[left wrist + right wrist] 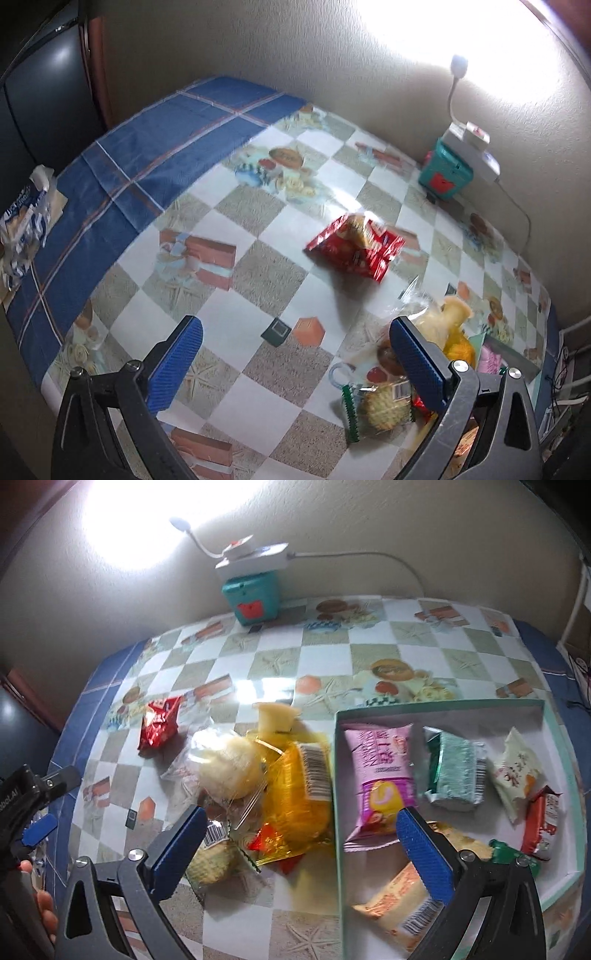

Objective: Organize snacks
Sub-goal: 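Grasp the round cracker bag with green edge using the left gripper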

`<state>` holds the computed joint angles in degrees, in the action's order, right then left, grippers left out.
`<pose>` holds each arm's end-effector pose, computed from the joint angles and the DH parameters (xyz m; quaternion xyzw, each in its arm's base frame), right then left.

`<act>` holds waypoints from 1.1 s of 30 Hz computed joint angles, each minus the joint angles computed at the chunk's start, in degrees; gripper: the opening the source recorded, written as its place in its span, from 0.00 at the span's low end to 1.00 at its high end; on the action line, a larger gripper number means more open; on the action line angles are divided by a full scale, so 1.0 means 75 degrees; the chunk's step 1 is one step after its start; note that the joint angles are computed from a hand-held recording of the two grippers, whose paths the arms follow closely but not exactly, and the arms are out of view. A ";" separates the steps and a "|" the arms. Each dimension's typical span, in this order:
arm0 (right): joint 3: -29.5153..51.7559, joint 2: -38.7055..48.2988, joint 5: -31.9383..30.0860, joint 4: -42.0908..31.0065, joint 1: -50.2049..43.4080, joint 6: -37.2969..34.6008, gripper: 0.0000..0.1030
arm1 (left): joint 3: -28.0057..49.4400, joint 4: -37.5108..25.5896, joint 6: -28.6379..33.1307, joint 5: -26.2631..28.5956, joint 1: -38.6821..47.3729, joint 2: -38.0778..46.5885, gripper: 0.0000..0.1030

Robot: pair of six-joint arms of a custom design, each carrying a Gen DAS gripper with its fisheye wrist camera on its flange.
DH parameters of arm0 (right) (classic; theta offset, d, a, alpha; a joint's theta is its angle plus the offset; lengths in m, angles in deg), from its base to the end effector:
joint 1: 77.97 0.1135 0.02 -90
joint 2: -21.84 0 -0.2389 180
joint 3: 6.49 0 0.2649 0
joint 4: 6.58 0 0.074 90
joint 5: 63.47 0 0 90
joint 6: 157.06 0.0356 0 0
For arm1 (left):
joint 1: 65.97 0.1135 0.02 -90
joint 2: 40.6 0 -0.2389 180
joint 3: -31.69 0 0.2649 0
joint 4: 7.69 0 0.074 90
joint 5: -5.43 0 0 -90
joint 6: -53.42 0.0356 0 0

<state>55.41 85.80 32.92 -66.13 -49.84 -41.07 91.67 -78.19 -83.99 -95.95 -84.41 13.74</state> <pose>0.2063 0.1058 0.2224 -0.0044 0.9680 0.0633 0.2426 0.1830 -0.0536 0.2351 -0.2638 0.9350 -0.0365 0.2344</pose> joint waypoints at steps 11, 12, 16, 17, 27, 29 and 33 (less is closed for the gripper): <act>0.0038 0.0576 0.0137 -0.0234 -0.0033 -0.0066 1.00 | -0.0270 0.0685 -0.0489 0.0763 -0.0636 0.1160 0.98; 0.0062 0.0583 0.0162 -0.0282 -0.0080 -0.0105 1.00 | -0.0244 0.0700 -0.0645 0.0865 -0.0683 0.1321 0.98; 0.0143 0.0598 0.0356 -0.0465 -0.0215 -0.0317 1.00 | -0.0244 0.1022 -0.0784 0.1245 -0.0895 0.1875 0.98; 0.0146 0.0593 0.0361 -0.0494 -0.0261 -0.0363 1.00 | -0.0239 0.1140 -0.0812 0.1324 -0.0988 0.2020 0.98; 0.0018 0.0299 0.0033 -0.0590 -0.1200 -0.0572 1.00 | 0.0179 0.1362 -0.0883 0.1383 -0.1702 0.2821 0.96; -0.0001 0.0269 -0.0035 -0.0604 -0.1344 -0.0596 1.00 | 0.0273 0.1441 -0.0935 0.1391 -0.1852 0.3022 0.91; -0.0003 0.0265 -0.0105 -0.0605 -0.1434 -0.0645 1.00 | 0.0454 0.1479 -0.0902 0.1447 -0.2072 0.3359 0.83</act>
